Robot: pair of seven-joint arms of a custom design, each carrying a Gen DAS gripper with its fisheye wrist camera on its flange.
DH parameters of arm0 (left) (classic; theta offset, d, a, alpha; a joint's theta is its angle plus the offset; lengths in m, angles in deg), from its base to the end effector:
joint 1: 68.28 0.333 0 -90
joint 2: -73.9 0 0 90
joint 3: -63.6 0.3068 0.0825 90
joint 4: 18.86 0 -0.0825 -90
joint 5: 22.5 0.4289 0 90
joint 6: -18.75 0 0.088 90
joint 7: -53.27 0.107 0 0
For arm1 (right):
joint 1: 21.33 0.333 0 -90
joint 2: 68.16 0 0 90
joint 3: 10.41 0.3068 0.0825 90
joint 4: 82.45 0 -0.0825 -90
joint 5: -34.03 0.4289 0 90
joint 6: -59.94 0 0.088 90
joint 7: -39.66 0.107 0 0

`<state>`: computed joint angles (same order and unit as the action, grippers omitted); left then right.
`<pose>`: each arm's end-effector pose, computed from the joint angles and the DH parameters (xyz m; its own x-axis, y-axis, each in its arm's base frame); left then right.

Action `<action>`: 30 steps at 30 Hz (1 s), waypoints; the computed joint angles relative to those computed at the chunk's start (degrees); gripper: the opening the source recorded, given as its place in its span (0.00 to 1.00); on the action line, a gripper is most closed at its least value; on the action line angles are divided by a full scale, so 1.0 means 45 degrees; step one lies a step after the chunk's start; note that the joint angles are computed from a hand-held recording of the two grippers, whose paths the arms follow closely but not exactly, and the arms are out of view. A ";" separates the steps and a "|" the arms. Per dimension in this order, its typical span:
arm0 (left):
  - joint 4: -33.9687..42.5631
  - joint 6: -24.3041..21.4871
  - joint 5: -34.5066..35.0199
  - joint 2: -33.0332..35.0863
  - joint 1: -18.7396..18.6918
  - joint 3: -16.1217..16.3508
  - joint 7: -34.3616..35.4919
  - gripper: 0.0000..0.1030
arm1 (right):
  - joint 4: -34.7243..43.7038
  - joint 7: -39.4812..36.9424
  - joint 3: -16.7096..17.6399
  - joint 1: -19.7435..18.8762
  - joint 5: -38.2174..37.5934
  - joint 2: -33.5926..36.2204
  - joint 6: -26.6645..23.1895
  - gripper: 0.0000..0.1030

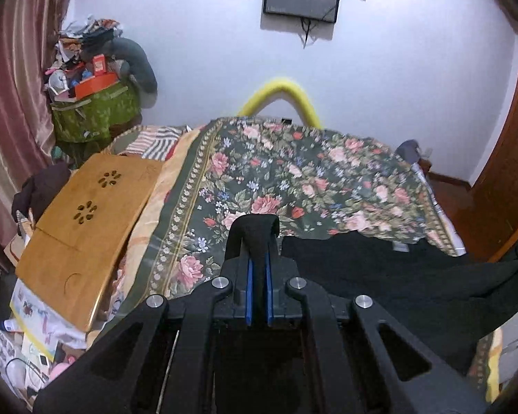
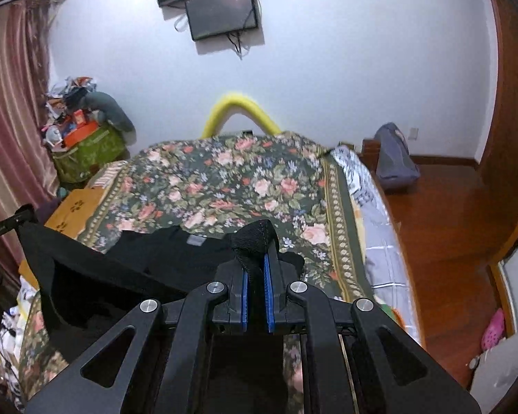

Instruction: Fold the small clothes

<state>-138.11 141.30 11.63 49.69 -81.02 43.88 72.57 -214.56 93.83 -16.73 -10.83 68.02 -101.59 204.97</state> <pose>0.4364 -0.2812 0.6333 0.4071 -0.9109 0.0674 -0.6021 -0.3231 -0.7301 0.4753 0.0188 0.6371 0.4065 -0.8990 -0.1633 -0.5857 -0.1192 -0.8017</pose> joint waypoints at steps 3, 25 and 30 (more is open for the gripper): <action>0.0088 0.0533 -0.0053 0.0743 0.0180 0.0287 0.0083 0.04 | 0.0274 0.0025 0.0098 0.0026 -0.0061 0.0731 0.0252 0.06; -0.0085 0.0478 -0.0939 0.1577 0.0052 0.0940 0.1355 0.52 | 0.1495 0.0014 0.0175 -0.0487 0.0166 0.2037 -0.0634 0.54; -0.1117 0.0053 -0.2418 0.0588 -0.0468 0.0935 0.2273 0.58 | 0.0931 0.0050 0.0182 -0.0717 -0.0604 0.1161 -0.1561 0.59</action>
<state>-143.14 141.54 0.75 52.33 -83.13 48.09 82.80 -210.37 94.06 -15.91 -14.06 65.30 -96.37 197.95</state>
